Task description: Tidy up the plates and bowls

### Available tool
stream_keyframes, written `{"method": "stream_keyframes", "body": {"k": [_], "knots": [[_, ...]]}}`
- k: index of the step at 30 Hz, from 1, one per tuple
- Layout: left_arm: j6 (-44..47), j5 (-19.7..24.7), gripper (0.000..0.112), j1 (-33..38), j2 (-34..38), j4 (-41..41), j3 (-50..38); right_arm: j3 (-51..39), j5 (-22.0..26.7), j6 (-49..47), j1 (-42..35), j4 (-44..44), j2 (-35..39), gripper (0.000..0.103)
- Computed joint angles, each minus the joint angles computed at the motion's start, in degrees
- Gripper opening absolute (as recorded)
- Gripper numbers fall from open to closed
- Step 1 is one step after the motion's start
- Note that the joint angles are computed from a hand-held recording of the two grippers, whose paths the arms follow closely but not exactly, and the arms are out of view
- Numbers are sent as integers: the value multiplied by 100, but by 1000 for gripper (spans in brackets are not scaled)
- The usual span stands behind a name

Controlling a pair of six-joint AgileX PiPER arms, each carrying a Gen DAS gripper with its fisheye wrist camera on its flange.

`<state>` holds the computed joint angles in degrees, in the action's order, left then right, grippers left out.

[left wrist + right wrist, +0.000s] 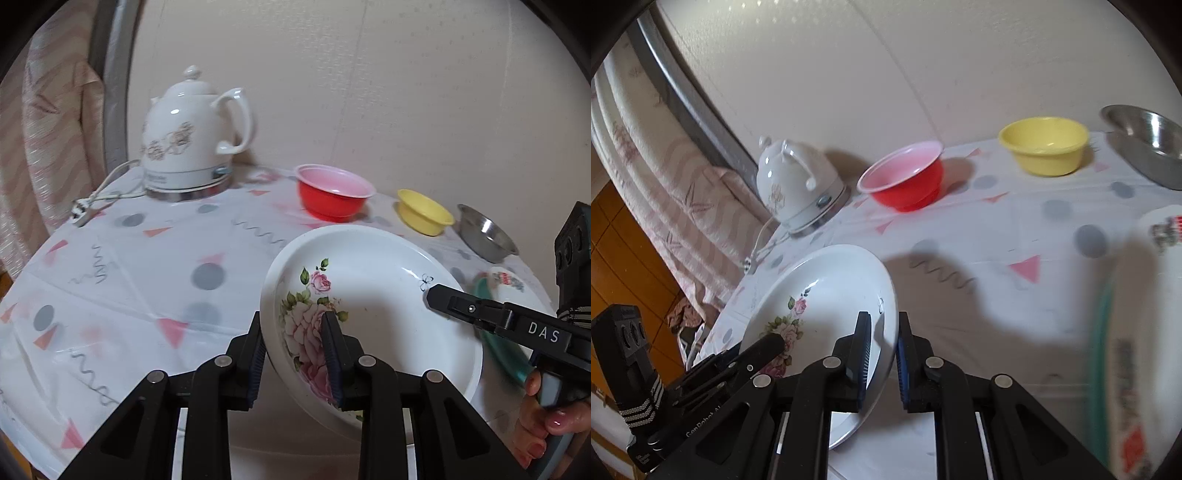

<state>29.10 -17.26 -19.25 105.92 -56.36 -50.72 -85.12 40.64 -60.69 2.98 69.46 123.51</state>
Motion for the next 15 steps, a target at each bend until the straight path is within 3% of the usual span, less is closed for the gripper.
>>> {"method": "stream_keyframes", "body": {"k": [15], "knots": [[1978, 125, 30, -859, 355, -2003, -996, 699, 175, -544, -992, 394, -580, 13]]}}
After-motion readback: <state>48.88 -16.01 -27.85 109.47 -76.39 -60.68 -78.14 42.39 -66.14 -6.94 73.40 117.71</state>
